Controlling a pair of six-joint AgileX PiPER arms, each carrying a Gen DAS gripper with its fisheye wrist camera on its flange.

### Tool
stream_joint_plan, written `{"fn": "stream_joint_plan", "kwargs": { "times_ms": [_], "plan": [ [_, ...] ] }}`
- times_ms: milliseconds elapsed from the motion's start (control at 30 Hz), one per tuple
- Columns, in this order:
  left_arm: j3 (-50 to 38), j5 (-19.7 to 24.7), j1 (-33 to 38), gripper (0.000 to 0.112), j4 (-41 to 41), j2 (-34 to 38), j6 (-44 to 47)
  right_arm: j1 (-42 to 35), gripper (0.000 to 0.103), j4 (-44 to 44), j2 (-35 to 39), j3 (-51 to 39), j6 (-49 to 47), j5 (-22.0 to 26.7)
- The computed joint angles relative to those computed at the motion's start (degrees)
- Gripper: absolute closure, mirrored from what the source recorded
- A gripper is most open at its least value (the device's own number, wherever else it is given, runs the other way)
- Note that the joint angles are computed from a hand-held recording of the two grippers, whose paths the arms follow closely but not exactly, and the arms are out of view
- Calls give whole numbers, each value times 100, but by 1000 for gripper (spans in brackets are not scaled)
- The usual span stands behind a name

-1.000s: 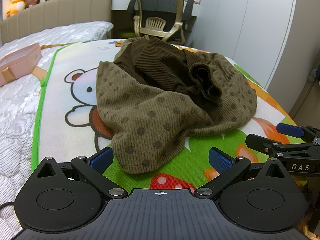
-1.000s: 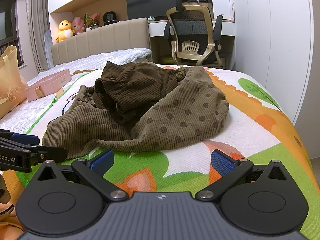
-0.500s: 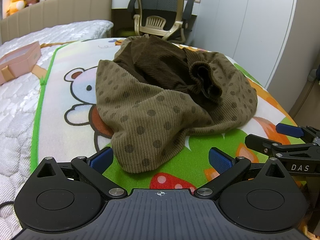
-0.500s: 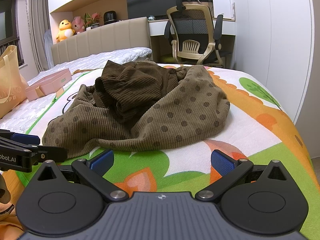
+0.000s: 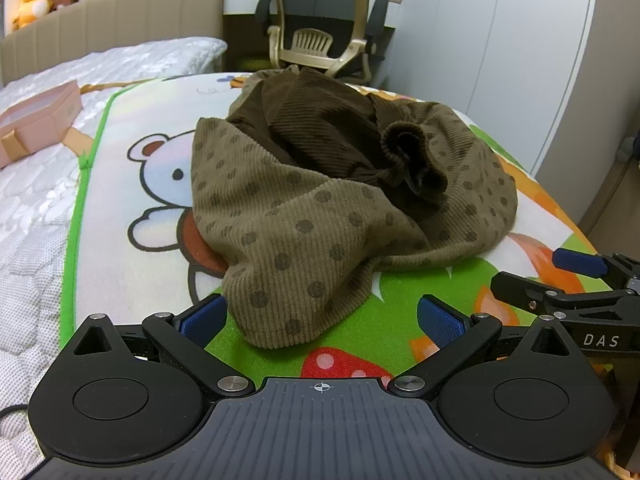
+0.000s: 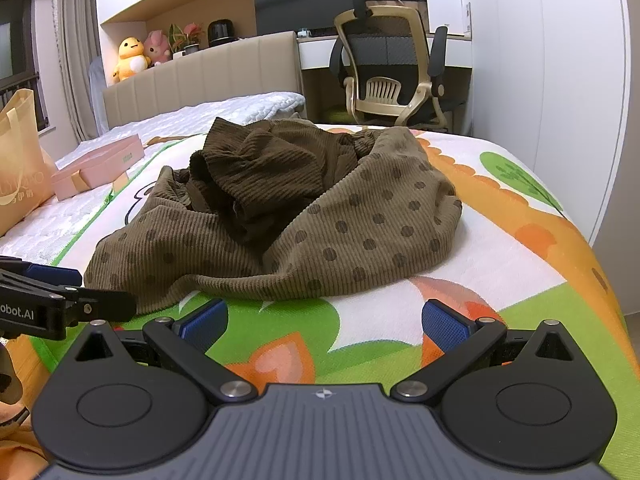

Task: Fold clothes
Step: 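Grasp the dress fabric with the left gripper while the right gripper grasps another part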

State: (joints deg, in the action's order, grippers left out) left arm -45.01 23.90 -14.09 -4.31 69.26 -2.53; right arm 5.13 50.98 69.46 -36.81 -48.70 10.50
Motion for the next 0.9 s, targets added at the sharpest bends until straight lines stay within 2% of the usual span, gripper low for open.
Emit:
{"fn": "stream_joint_plan", "kwargs": {
  "times_ms": [133,267,367,433,600,767,900],
  "plan": [
    [-165,39,194,9,-368,96,536,-15,0,-208,82,-80,108,69],
    [-751,198,772,9,-1800,476,2258,-272,0,-93,287,-389,-171,387],
    [-1573,591,1261,9,-2850,1114,3344,-700,0,414,647,-970,-757,808],
    [-2198,935,1526,9,-3295,1640,3708,-948,0,593,932,-1409,-917,1101],
    [-3628,1335,1828,9,-3880,2961,4059,-1241,0,251,2496,-3452,-97,2035],
    [-5084,1888,1922,9,-3548,4227,3495,-1119,0,-584,4165,-5573,1248,2732],
    [-5400,2038,2015,9,-3415,4586,3388,-1152,0,-654,4761,-6224,1751,3136]
  ]
}}
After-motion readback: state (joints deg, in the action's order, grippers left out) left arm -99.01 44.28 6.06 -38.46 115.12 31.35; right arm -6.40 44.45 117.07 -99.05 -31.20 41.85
